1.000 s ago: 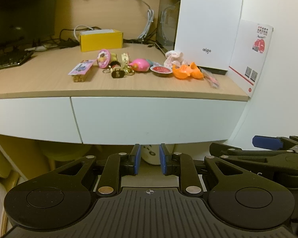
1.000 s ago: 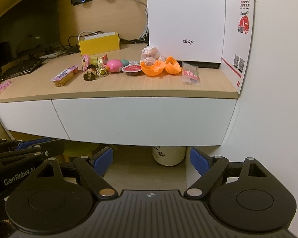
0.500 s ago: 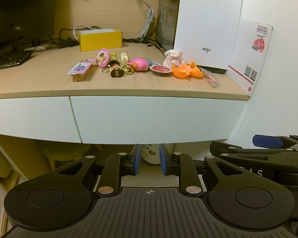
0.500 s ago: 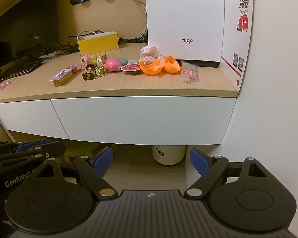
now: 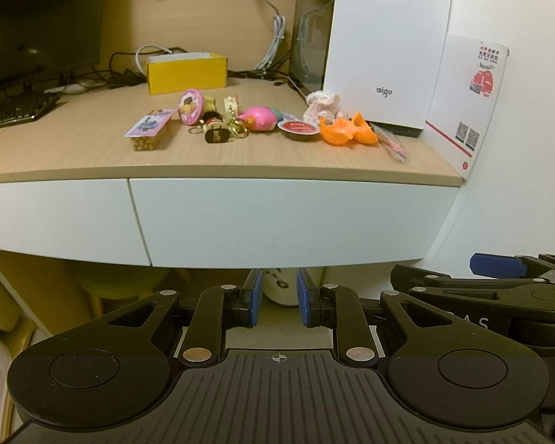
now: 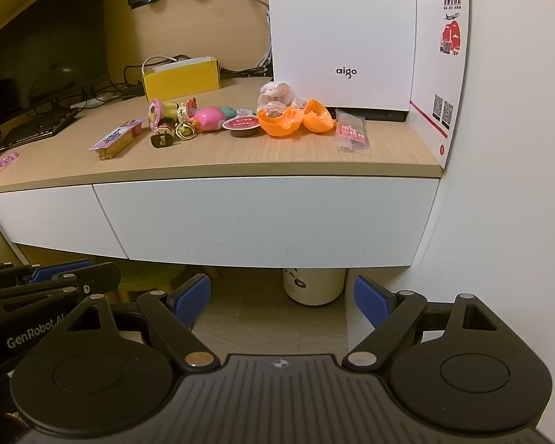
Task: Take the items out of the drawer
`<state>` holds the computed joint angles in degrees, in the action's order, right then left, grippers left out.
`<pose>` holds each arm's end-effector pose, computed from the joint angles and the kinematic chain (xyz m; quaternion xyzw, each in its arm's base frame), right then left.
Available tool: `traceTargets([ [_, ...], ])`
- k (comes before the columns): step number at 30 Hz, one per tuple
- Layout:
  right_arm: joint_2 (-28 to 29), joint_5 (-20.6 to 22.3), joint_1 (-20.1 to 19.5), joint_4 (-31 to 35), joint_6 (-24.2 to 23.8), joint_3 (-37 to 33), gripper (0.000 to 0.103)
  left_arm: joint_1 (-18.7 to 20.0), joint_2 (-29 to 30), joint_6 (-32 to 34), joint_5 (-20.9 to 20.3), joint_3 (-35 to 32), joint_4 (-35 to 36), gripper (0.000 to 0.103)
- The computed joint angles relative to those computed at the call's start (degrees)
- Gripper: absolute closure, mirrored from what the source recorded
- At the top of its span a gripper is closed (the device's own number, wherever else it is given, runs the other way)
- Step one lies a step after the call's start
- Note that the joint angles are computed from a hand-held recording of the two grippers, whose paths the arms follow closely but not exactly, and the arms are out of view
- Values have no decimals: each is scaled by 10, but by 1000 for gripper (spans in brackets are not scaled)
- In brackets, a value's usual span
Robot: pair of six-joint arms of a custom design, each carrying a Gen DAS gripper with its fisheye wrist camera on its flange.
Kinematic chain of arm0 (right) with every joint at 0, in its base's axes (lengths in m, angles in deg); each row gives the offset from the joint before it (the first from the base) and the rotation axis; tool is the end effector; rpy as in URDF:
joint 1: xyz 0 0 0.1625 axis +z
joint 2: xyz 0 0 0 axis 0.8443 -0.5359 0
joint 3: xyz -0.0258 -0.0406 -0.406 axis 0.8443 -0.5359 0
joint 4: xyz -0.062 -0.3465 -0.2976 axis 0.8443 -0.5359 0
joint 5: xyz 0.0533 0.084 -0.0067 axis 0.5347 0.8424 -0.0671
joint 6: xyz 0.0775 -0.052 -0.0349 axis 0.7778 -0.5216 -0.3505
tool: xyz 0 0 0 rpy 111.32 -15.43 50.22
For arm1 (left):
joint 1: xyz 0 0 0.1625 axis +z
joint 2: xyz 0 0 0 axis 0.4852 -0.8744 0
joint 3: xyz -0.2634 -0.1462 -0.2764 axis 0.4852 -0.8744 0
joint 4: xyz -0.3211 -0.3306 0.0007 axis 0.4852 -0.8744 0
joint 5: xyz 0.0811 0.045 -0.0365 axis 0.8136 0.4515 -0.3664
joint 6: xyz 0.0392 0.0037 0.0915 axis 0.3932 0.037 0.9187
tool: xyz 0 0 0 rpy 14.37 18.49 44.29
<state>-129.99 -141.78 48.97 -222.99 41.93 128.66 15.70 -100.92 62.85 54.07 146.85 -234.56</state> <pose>0.2900 -0.6886 0.1878 0.2278 -0.8564 0.3679 0.2818 -0.2916 -0.6016 0.2053 0.1014 0.8275 -0.4383 0.3360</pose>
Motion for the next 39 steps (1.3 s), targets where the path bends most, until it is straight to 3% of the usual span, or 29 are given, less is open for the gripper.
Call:
traceTargets([
  [39, 0, -5, -1, 2, 10, 1, 18, 2, 2, -19, -1, -1, 11, 81],
])
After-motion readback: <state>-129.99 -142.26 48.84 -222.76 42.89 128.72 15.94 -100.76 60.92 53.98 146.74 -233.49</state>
